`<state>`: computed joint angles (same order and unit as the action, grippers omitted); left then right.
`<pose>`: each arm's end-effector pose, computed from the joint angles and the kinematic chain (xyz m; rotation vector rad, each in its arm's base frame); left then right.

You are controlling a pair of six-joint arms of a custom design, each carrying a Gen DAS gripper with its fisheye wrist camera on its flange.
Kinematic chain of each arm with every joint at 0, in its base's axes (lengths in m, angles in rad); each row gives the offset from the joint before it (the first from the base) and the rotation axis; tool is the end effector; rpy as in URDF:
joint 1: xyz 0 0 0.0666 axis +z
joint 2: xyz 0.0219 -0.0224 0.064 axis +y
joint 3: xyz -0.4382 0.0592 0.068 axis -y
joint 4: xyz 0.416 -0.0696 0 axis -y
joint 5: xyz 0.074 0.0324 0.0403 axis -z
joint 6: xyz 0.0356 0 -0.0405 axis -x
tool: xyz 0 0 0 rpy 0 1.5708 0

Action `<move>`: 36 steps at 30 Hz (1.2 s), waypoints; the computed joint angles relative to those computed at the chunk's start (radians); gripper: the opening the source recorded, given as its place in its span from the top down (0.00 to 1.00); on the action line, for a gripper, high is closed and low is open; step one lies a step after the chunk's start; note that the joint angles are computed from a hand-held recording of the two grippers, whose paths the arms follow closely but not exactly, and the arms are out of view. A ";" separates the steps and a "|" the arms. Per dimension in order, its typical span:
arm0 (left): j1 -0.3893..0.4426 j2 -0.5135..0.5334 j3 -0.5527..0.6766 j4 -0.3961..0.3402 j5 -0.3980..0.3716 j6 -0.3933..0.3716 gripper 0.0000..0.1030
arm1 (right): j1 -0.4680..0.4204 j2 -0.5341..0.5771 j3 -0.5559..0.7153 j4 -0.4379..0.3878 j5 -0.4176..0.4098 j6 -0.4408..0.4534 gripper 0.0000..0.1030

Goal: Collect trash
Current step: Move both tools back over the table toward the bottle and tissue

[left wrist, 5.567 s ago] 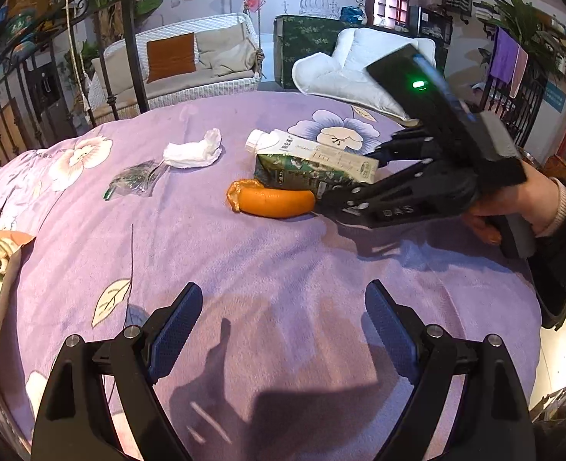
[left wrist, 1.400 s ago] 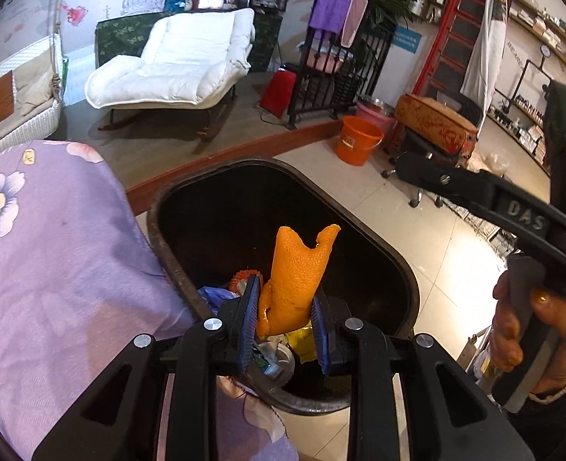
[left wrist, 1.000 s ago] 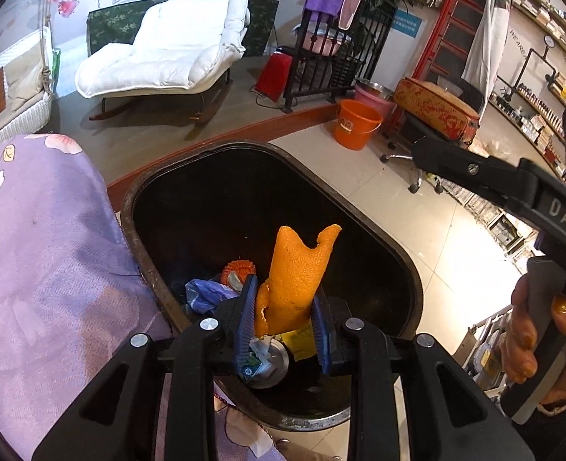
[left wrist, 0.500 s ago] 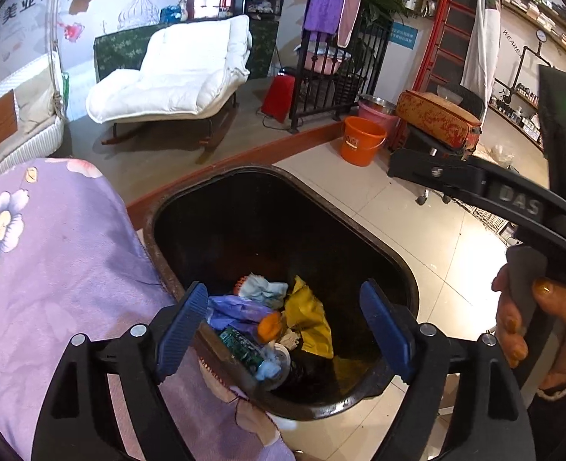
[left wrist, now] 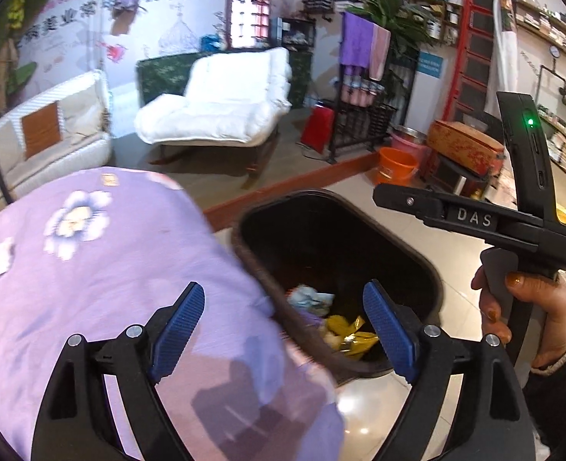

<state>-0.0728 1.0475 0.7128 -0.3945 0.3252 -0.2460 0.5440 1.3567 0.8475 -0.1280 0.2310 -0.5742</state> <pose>0.3332 -0.0361 0.3356 0.5234 2.2084 -0.2823 0.3858 0.2234 0.3056 0.1625 2.2075 0.3733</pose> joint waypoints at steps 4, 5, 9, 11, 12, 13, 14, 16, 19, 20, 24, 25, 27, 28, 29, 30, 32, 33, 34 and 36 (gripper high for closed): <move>0.096 -0.029 -0.015 -0.004 0.014 -0.001 0.18 | 0.044 0.046 0.047 -0.001 -0.022 0.044 0.08; 0.120 -0.035 -0.020 -0.003 0.012 -0.002 0.18 | 0.054 0.058 0.061 -0.003 -0.030 0.053 0.08; 0.213 -0.048 -0.029 -0.008 0.010 -0.018 0.18 | 0.096 0.105 0.115 -0.012 -0.055 0.086 0.08; 0.263 -0.052 -0.030 -0.019 0.023 -0.021 0.18 | 0.117 0.131 0.142 -0.017 -0.072 0.104 0.08; 0.286 -0.052 -0.029 -0.023 0.029 -0.021 0.18 | 0.126 0.144 0.159 -0.022 -0.079 0.114 0.08; 0.310 -0.055 -0.029 -0.026 0.032 -0.020 0.18 | 0.136 0.158 0.175 -0.028 -0.085 0.124 0.08; 0.333 -0.054 -0.027 -0.027 0.036 -0.024 0.18 | 0.147 0.173 0.194 -0.036 -0.093 0.135 0.08; 0.375 -0.051 -0.022 -0.029 0.033 -0.036 0.18 | 0.168 0.203 0.231 -0.047 -0.113 0.152 0.08; 0.440 -0.042 -0.016 -0.030 0.036 -0.057 0.18 | 0.194 0.254 0.297 -0.074 -0.155 0.191 0.08; 0.460 -0.040 -0.015 -0.031 0.036 -0.064 0.18 | 0.205 0.271 0.321 -0.084 -0.162 0.204 0.08; 0.549 0.003 0.006 -0.022 0.027 -0.103 0.18 | 0.243 0.339 0.415 -0.128 -0.187 0.264 0.08; 0.566 0.012 0.013 -0.022 0.021 -0.108 0.18 | 0.249 0.356 0.440 -0.138 -0.193 0.276 0.08; 0.602 0.042 0.034 -0.021 0.015 -0.120 0.18 | 0.259 0.394 0.497 -0.165 -0.214 0.305 0.08; 0.616 0.059 0.046 -0.024 0.013 -0.126 0.18 | 0.263 0.415 0.528 -0.182 -0.222 0.317 0.08; 0.628 0.080 0.060 -0.025 0.004 -0.126 0.18 | 0.264 0.431 0.551 -0.194 -0.230 0.329 0.08; 0.636 0.096 0.072 -0.026 -0.003 -0.124 0.18 | 0.267 0.451 0.583 -0.211 -0.239 0.339 0.08; 0.659 0.140 0.105 -0.028 -0.007 -0.125 0.18 | 0.272 0.494 0.648 -0.245 -0.259 0.359 0.08; 0.671 0.162 0.123 -0.029 -0.006 -0.130 0.18 | 0.273 0.516 0.680 -0.261 -0.266 0.367 0.08; 0.675 0.184 0.142 -0.027 -0.019 -0.134 0.18 | 0.272 0.538 0.714 -0.278 -0.274 0.374 0.08; 0.678 0.217 0.173 -0.020 -0.046 -0.144 0.18 | 0.270 0.585 0.789 -0.318 -0.294 0.381 0.08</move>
<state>0.6050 1.2648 0.8858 -0.4141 0.2795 -0.3899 0.8136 1.9421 1.6368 -0.4462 -0.0629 -0.1932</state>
